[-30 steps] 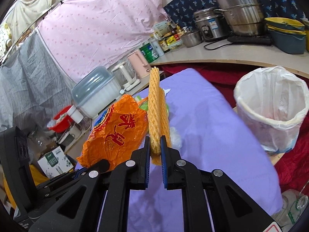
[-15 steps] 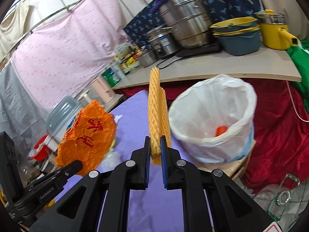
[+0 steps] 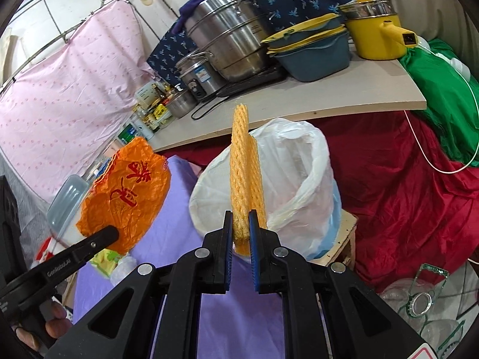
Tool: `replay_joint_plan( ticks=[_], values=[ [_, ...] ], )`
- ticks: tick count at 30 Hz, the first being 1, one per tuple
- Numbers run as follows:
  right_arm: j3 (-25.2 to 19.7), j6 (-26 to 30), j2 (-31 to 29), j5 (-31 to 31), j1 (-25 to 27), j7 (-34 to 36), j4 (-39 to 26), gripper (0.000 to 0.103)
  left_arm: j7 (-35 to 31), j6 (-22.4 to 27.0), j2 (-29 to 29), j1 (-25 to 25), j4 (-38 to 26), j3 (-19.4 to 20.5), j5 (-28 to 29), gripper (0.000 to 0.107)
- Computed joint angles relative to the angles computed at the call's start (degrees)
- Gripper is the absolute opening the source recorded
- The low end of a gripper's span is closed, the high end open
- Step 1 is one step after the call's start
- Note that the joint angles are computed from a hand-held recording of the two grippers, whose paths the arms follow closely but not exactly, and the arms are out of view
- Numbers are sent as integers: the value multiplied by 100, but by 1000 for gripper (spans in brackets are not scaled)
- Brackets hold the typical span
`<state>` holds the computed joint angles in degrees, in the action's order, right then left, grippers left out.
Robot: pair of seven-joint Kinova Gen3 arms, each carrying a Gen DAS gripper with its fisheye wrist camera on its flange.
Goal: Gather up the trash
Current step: 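Carry the wrapper and foam net over the trash bin with both tools, then open both tools to drop the wrapper and foam net into the bin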
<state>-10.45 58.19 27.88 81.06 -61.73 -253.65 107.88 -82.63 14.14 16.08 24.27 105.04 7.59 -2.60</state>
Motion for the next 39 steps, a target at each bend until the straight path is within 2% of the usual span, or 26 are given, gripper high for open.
replay_joint_plan(
  ticks=[4,8,9,10,12,15,19,24,33,36,37,39],
  values=[
    [0,-5,-21,38,34,-261,152,11,96,132,353,224,-401,-103,-105,11],
    [-23,-40,-29,35,105,-344,241,11,52,433,726,246,-883,-26,-82,13],
    [-27,-44,-24,32,118,-365,252,11,20,474,820,224,-993,23,-45,20],
    [-29,-54,-16,45,127,-417,270,11,47,494,889,257,-1070,2,-28,37],
    [-30,-100,-1,87,163,-522,309,11,320,418,968,544,-1140,-305,-102,57],
    [-37,-198,28,138,229,-598,324,11,599,242,968,821,-1083,-607,-338,57],
    [-15,-375,92,247,335,-595,278,11,753,192,924,795,-984,-660,-447,57],
    [46,-536,137,360,478,-377,132,11,1079,31,766,964,-714,-1012,-704,57],
    [210,-979,341,442,765,307,-345,11,1331,-121,569,777,-340,-1098,-848,58],
    [322,-1004,463,333,791,579,-558,16,1428,-158,570,805,-285,-1198,-913,58],
    [346,-1043,505,222,835,722,-647,21,1477,-166,577,846,-271,-1255,-945,58],
    [438,-1131,510,132,824,742,-689,24,1526,-166,586,847,-252,-1291,-988,58]
  ],
)
